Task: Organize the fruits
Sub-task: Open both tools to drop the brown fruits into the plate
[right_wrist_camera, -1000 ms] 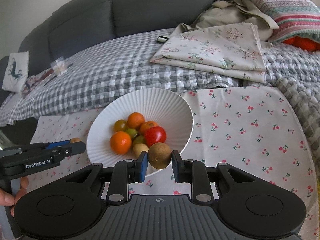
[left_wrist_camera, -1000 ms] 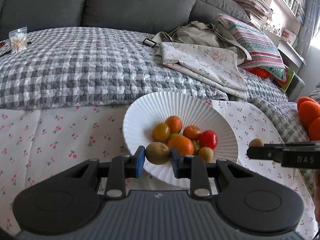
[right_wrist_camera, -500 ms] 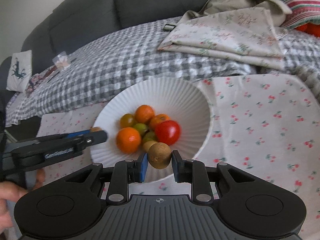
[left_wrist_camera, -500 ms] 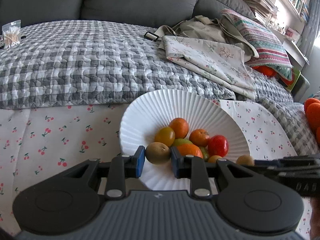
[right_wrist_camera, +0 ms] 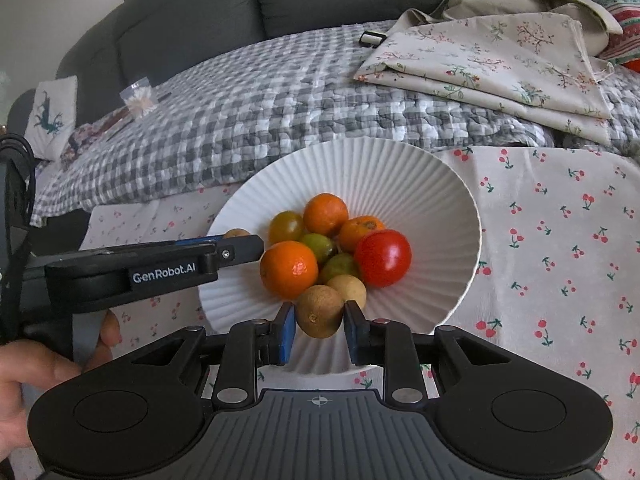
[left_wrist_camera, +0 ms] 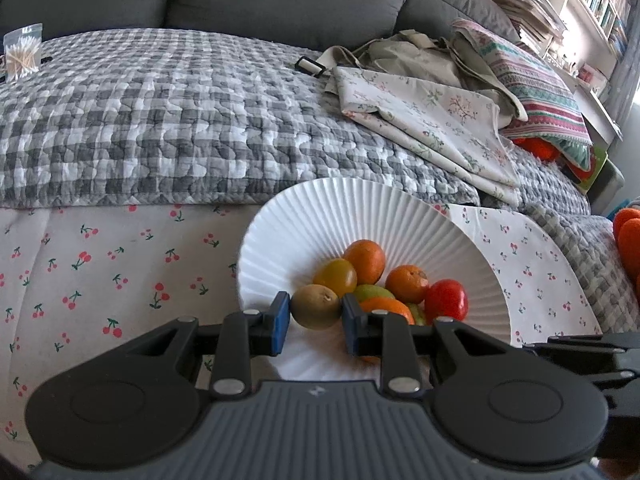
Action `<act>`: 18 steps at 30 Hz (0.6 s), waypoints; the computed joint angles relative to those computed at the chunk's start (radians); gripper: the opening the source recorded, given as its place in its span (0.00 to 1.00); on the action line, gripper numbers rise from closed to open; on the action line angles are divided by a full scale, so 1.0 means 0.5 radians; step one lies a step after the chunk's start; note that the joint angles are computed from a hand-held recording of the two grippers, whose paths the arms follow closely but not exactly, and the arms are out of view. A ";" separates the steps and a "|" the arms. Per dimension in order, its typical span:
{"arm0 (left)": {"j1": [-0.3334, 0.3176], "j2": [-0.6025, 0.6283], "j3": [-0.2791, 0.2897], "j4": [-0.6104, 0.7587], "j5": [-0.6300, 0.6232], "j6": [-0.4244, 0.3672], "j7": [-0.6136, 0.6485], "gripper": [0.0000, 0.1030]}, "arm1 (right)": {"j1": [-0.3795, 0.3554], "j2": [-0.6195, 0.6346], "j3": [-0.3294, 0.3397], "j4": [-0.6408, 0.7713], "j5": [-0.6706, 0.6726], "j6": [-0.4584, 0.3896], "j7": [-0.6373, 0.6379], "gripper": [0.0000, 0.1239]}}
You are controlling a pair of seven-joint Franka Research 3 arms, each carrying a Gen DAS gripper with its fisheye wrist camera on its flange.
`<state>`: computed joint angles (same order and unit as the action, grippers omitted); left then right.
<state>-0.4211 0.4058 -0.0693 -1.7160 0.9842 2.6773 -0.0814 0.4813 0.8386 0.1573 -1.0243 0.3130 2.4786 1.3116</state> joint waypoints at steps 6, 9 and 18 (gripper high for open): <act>-0.008 -0.054 0.018 -0.046 0.078 0.024 -0.121 0.43 | -0.008 0.000 0.004 0.006 0.026 0.050 0.028 0.28; -0.003 -0.081 0.006 -0.060 0.104 0.017 -0.164 0.48 | -0.017 -0.012 -0.005 -0.002 0.036 0.073 0.067 0.30; 0.000 -0.174 -0.090 -0.102 0.008 -0.142 -0.083 0.62 | -0.061 -0.122 -0.022 -0.145 0.028 0.170 0.152 0.37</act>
<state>-0.4212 0.3188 -0.1142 -1.7669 0.9882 2.6062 -0.1232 0.4510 0.7774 0.1462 -1.0965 0.3271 2.5638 1.3874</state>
